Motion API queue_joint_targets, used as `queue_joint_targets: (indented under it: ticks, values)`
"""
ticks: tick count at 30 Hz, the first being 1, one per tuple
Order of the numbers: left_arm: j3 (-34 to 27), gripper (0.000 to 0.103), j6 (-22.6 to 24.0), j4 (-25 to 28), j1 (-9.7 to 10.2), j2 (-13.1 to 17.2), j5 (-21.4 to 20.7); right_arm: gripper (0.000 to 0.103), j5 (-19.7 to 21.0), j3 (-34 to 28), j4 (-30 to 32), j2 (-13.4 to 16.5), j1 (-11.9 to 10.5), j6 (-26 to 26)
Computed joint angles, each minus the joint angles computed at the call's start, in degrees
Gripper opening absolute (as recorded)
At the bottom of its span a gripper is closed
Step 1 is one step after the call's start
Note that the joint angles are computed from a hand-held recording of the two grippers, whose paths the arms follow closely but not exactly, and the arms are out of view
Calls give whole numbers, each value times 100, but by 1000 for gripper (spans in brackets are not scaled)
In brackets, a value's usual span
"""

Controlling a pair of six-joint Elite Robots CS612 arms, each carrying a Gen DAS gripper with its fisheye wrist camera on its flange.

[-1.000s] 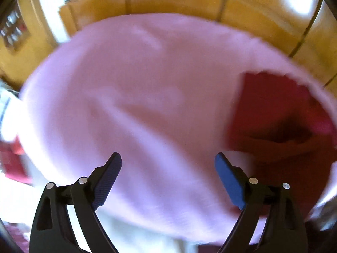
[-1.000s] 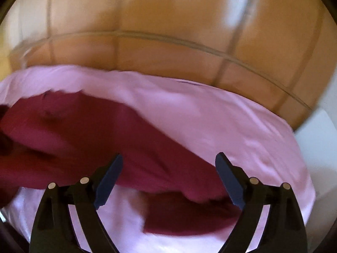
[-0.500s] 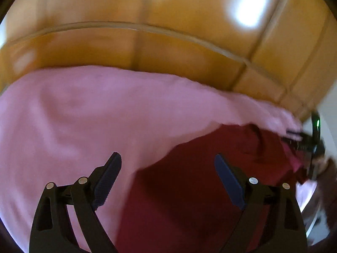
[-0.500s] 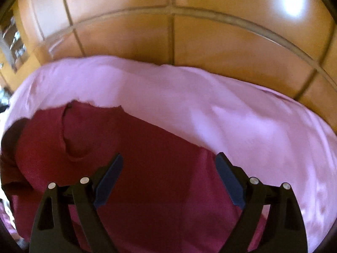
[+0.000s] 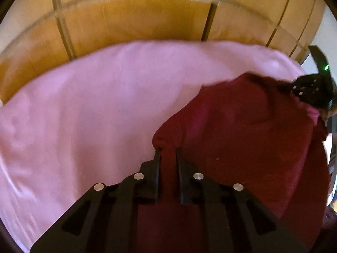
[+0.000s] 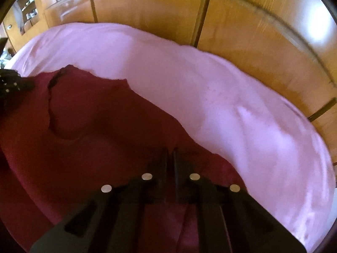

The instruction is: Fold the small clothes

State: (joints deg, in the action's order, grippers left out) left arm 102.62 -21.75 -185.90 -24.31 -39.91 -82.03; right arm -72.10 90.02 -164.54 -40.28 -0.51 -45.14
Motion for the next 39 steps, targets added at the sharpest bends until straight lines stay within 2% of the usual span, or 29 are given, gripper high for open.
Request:
queue_joint_targets:
  ticks: [4, 7, 9, 13, 14, 15, 17, 18, 19, 20, 21, 22, 24, 27, 28, 32, 33, 36, 38, 39]
  values:
    - [384, 12, 43, -815, -195, -252, 606, 3, 338, 347, -849, -208, -129, 283]
    - [333, 12, 119, -936, -193, -329, 953, 3, 302, 140, -1377, -118, -110, 903]
    - [82, 12, 118, -848, -178, -278, 1235, 3, 122, -146, -1497, 22, -37, 1322]
    - [-626, 12, -270, -286, -60, -83, 1930, 3, -356, -800, -1536, 348, 208, 1791]
    - [-775, 14, -385, -39, -16, -50, 2016, 3, -505, -895, -1546, 399, 270, 1869]
    - [-988, 16, -628, 448, 23, -3, 2245, 3, -676, -1067, -1492, 490, 353, 1952]
    - [-1104, 16, -989, 903, 69, 3, 2510, 4, -834, -1256, -1377, 596, 436, 2065]
    - [-1100, 16, -1074, 960, 94, -10, 2489, 6, -836, -1354, -1241, 643, 466, 2048]
    - [-1030, 23, -1265, 1032, 103, -58, 2540, 19, -804, -1391, -1210, 653, 458, 2015]
    - [-895, 41, -1406, 958, 114, -122, 2487, 33, -680, -1352, -1219, 644, 446, 2040]
    - [-775, 51, -1436, 800, 124, -163, 2413, 56, -508, -1257, -1298, 609, 406, 2089]
    - [-546, 61, -1457, 552, 99, -238, 2463, 59, -422, -1159, -1364, 563, 377, 2086]
    - [-171, 61, -1422, 293, 42, -378, 2514, 60, -128, -906, -1339, 448, 306, 2038]
    - [420, 61, -1691, -24, -35, -618, 2003, 63, 410, -364, -1302, 199, 104, 1987]
    - [718, 61, -1757, -335, -64, -707, 1644, 64, 503, -171, -1336, 113, 60, 1950]
    - [1529, 62, -1842, -1474, -333, -818, 1017, 67, 1123, 550, -1078, -231, -247, 1746]
    - [1715, 64, -1904, -1703, -462, -811, 915, 67, 1297, 757, -957, -322, -325, 1654]
    - [1878, 66, -1870, -1872, -708, -726, 694, 67, 1508, 1241, -388, -568, -470, 1249]
    - [1818, 66, -1699, -1703, -907, -610, 648, 65, 1535, 1491, -57, -686, -530, 989]
    - [1756, 66, -1626, -1612, -961, -540, 664, 60, 1628, 1609, 346, -752, -571, 802]
